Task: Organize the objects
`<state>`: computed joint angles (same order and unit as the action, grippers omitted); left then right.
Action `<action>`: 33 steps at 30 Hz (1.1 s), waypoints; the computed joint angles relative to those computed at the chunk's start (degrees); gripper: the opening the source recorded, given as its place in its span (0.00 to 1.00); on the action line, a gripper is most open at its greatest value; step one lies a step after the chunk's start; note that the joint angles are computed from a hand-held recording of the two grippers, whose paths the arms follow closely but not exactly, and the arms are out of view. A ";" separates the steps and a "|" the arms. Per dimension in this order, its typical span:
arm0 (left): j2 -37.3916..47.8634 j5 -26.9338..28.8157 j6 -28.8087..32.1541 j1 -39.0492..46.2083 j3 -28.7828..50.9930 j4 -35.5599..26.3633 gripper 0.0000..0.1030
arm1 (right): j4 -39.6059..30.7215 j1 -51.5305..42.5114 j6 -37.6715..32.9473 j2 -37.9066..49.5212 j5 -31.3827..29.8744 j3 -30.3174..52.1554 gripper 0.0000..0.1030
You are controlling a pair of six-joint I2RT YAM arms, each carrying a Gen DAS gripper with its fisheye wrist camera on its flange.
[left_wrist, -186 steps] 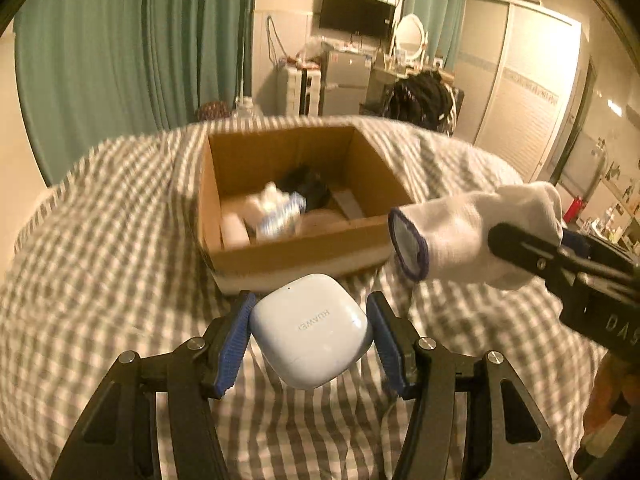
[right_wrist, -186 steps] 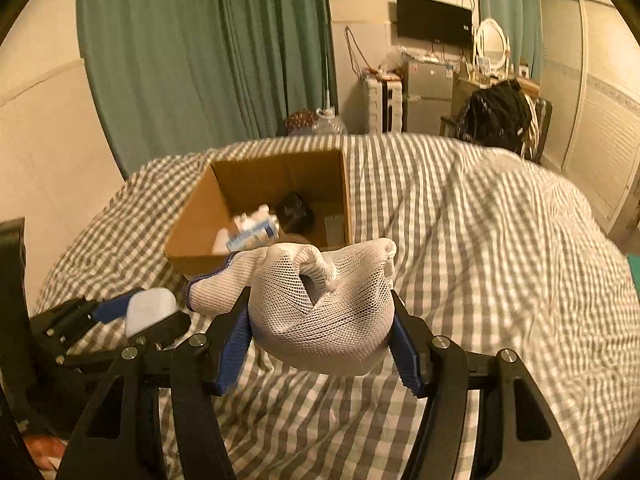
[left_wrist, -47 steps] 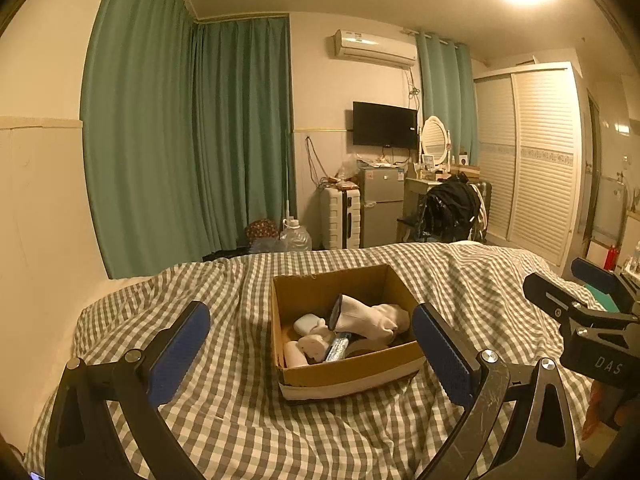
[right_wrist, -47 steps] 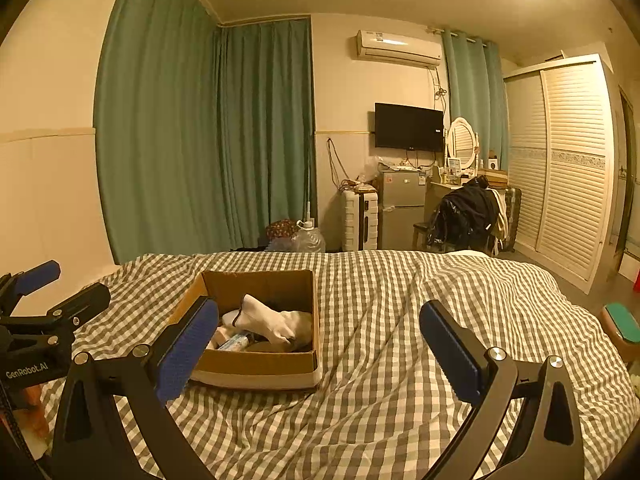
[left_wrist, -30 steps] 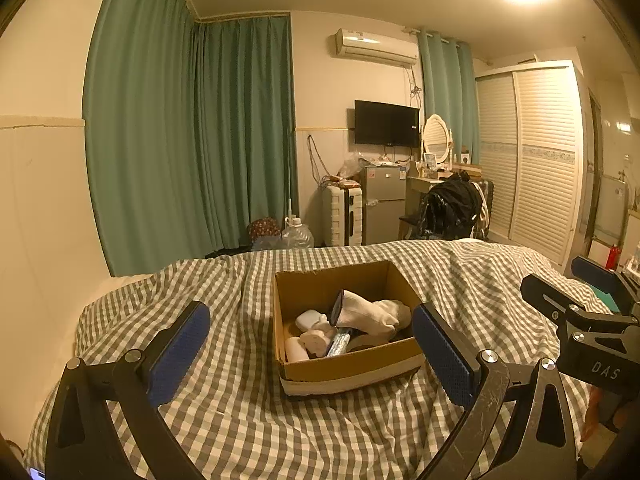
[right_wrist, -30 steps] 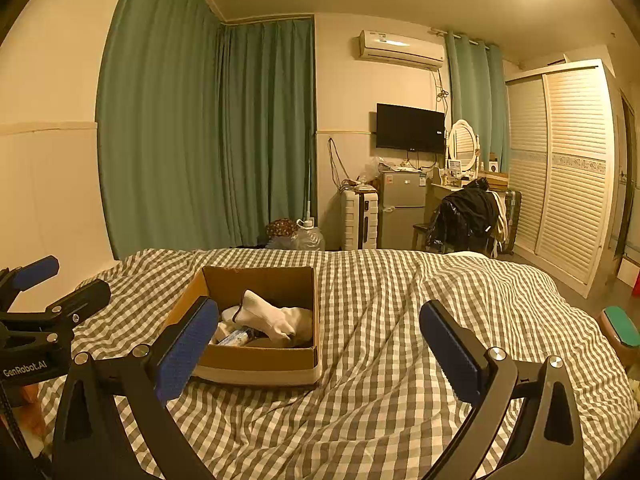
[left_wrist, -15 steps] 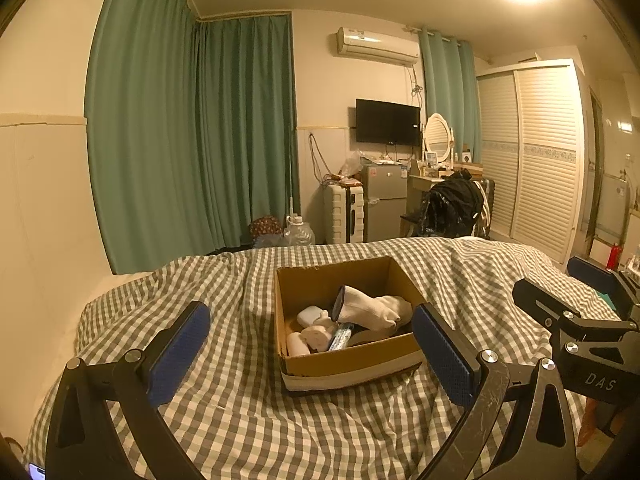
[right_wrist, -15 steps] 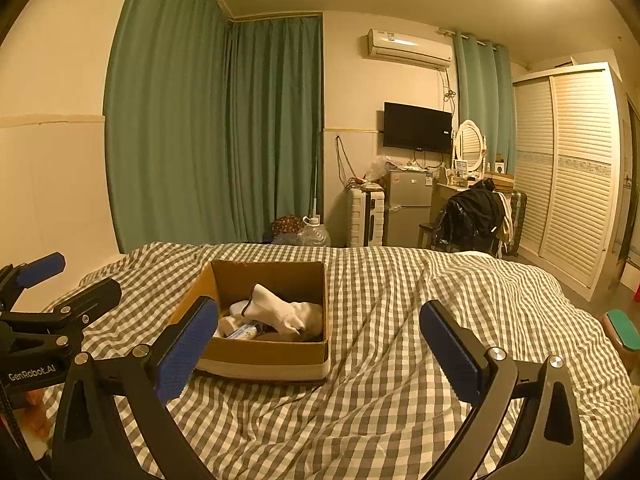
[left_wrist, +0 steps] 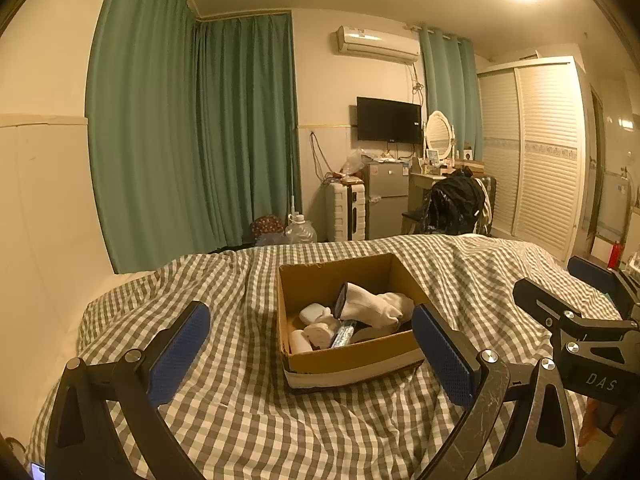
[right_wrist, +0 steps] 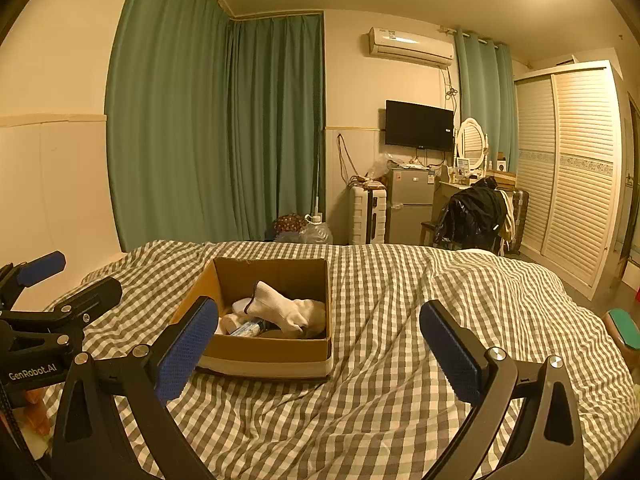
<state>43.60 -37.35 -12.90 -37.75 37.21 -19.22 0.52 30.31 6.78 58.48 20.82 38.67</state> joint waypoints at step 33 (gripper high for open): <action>0.49 -0.80 -1.52 -0.93 0.31 -1.72 1.00 | -0.11 0.94 0.36 1.37 0.80 -0.31 0.98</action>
<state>44.09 -38.15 -14.41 -38.68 37.52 -20.94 0.42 31.24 7.14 59.85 21.62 38.36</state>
